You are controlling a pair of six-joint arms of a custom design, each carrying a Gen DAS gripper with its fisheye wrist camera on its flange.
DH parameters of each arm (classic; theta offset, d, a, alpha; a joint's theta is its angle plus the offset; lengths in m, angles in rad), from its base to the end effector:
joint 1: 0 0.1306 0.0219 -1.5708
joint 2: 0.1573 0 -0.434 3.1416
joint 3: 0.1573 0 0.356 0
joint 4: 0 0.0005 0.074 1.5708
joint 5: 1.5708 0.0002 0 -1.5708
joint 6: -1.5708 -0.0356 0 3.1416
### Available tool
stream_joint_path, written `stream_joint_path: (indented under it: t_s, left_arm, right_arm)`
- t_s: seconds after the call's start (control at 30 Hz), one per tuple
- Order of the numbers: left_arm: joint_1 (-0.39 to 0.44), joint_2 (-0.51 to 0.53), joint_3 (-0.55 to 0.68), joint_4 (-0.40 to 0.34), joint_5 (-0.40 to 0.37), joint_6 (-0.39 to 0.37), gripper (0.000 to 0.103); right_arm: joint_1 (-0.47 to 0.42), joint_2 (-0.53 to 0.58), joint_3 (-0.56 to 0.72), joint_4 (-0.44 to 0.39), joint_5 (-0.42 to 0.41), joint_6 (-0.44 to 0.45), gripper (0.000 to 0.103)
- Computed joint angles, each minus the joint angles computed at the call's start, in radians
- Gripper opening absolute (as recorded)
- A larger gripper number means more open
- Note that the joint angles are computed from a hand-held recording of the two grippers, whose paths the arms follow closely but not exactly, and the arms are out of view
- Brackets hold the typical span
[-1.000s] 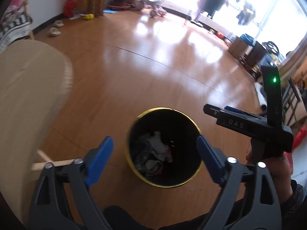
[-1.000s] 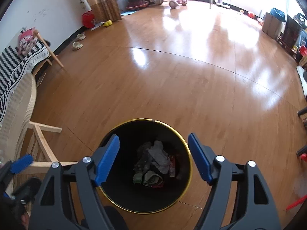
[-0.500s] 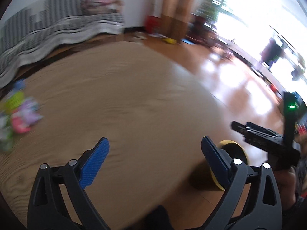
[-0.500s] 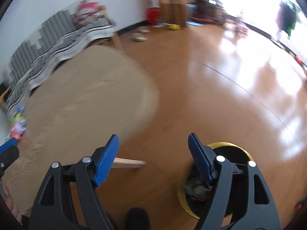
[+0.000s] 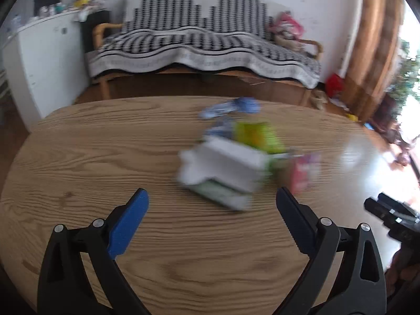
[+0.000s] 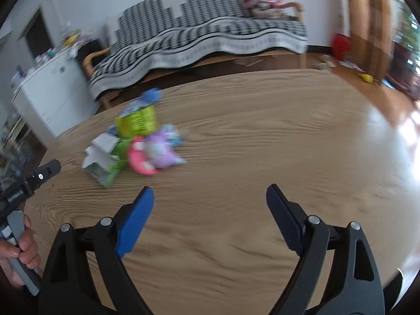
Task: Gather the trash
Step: 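Move both open tools back over the table of trash, then grasp the pink-purple toy with the right tool while the left grasps the white paper box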
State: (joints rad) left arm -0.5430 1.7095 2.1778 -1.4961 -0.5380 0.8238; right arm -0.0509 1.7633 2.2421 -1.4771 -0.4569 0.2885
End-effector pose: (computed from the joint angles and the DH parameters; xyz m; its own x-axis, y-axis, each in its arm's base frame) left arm 0.4544 -0.2535 0.6168 -0.6573 -0.3393 -0.6730 -0.3904 0.9171 -0.0810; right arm 0.5439 -0.0125 0.6132 -0.7499 -0.2175 -0.6248 -0.4239 0.8831 0.2014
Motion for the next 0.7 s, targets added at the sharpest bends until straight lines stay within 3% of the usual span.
stream_joint_path:
  t_s: [0.17,0.3,0.53,0.57,0.6,0.7]
  left_arm:
    - [0.075,-0.067,-0.126,0.104,0.079,-0.036,0.095]
    - [0.104,-0.089,-0.187,0.196,0.11,-0.092,0.095]
    - [0.121,-0.034,-0.167,0.265,0.131,-0.193,0.095]
    - [0.119,-0.022,-0.154,0.269,0.135,-0.211,0.095]
    - [0.117,-0.009,-0.139,0.271,0.136,-0.227,0.095]
    - [0.109,0.026,-0.097,0.272,0.134,-0.266,0.095]
  right_arm:
    - [0.117,0.01,-0.062,0.117,0.062,0.001,0.091]
    - [0.186,0.045,-0.067,0.168,0.169,0.003,0.091]
    - [0.207,0.095,-0.022,0.187,0.199,0.009,0.091]
    - [0.201,0.102,-0.01,0.171,0.185,0.008,0.084]
    - [0.195,0.115,0.015,0.141,0.154,0.011,0.061]
    - [0.172,0.111,0.036,0.111,0.096,0.003,0.059]
